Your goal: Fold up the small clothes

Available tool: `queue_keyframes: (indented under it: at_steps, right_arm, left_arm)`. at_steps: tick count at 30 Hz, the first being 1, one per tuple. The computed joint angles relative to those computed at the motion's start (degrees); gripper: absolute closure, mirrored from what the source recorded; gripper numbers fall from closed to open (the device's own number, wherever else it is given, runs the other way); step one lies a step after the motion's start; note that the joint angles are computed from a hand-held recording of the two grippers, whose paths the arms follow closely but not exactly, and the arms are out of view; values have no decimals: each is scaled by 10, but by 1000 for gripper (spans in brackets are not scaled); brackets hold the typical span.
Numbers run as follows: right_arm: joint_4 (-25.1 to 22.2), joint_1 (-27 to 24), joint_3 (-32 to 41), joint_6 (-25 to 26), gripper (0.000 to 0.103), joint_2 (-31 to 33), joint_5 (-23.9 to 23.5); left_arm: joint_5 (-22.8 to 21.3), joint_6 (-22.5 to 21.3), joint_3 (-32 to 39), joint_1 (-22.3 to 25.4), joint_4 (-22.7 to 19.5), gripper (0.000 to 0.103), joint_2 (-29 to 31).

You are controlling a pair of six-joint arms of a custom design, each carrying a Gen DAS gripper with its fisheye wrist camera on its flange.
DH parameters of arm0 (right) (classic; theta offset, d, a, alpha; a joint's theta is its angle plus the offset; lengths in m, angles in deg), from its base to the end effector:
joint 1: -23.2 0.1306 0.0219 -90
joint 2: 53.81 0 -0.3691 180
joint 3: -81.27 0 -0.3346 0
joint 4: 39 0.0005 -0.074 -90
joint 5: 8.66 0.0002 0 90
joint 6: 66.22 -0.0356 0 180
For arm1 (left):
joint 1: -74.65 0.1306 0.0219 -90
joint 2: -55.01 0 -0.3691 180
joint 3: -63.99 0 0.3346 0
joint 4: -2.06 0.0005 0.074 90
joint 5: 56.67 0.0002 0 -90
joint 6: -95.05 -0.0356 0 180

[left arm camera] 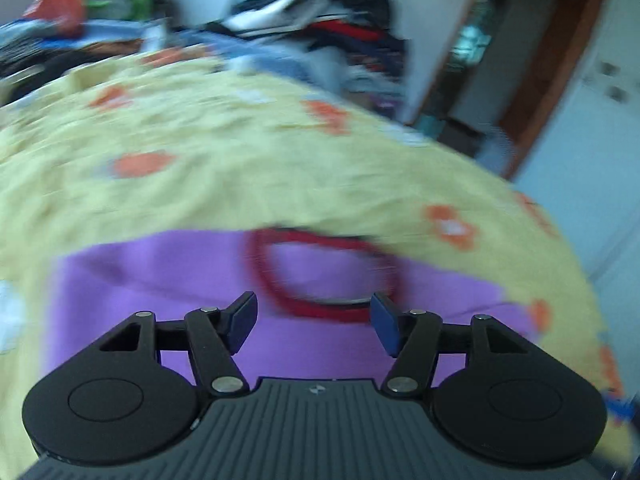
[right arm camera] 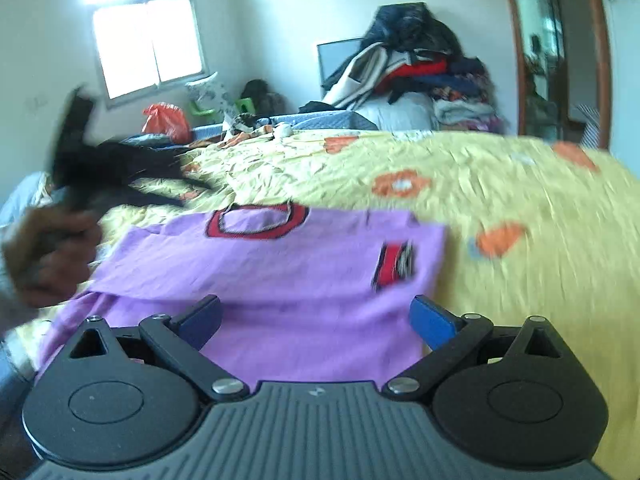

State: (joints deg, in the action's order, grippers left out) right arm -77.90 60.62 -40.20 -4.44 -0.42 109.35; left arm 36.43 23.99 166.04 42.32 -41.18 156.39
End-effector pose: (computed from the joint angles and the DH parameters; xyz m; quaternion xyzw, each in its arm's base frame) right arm 0.1872 0.1216 0.3981 0.0451 0.8621 0.0685 0.5000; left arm 0.4295 -0.2747 0.4221 0.1175 0.9077 -0.1963 0.3518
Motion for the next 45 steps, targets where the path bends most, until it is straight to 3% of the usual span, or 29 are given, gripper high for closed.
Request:
queue_keyframes:
  at_steps: [3,4,6,8,9,11,14,18,22,24,26,27,30,33,36,37,39,40,41,45]
  right_arm:
    - [42,-98,29,80,8,70,-115]
    - [58,-127,35,91,10,92,-163]
    - [45,-168,62,94,13,143,-231]
    - [14,-186,76,110,14,181,-242]
    - [-8,-184,79,119,14,193,-218]
    - [3,-178,62,157,14,190,-171]
    - [-27,-181,63,114,14,156,-177]
    - [-37,-172,10,71,14,57,-187]
    - [-64,-196,-38,21,14,-27,-242]
    - [-59,-225,-58,-3,30,-47,-278]
    - [-36,-254,-76,-16,60,-58,-312]
    - [-24,-269,-83,-24,67,-56,-349]
    - [-22,-287,-80,-22,70,-48,-407]
    - [-27,-316,-89,-17,70,-55,-471]
    - [-39,-357,-104,-30,69,-86,-533]
    - [-40,-367,-111,-31,69,-94,-555]
    - [-25,-361,-127,-40,70,-106,-571]
    - [-19,-352,-131,-42,72,-109,-571]
    - [-17,-332,-131,-49,84,-108,-552]
    - [1,-244,-127,-72,91,-113,-436]
  left_arm:
    - [-19,-22,-28,35,-10,41,-7]
    - [-19,-27,-37,43,-11,41,-7]
    - [-36,-37,-49,52,-15,42,-1]
    - [-62,-57,-83,55,21,39,-11]
    - [-76,-79,-101,56,42,38,-18]
    - [-82,-88,-113,60,55,38,-24]
    - [-46,-53,-125,77,42,36,-52]
    - [26,-31,-206,111,55,27,-142]
    - [84,-21,-278,160,31,26,-209]
    - [125,-9,-313,189,39,26,-234]
    - [156,-12,-324,203,34,26,-249]
    - [170,-12,-320,207,21,26,-250]
    - [237,-21,-312,217,-20,26,-252]
    - [246,-43,-320,212,-51,26,-267]
    - [278,-39,-341,225,-44,28,-283]
    - [289,-32,-346,231,-37,33,-284]
    - [304,-19,-342,240,-42,63,-272]
    - [319,-15,-337,245,-49,83,-261]
    - [321,-11,-335,243,-50,88,-254]
    - [289,-27,-317,218,-47,97,-245]
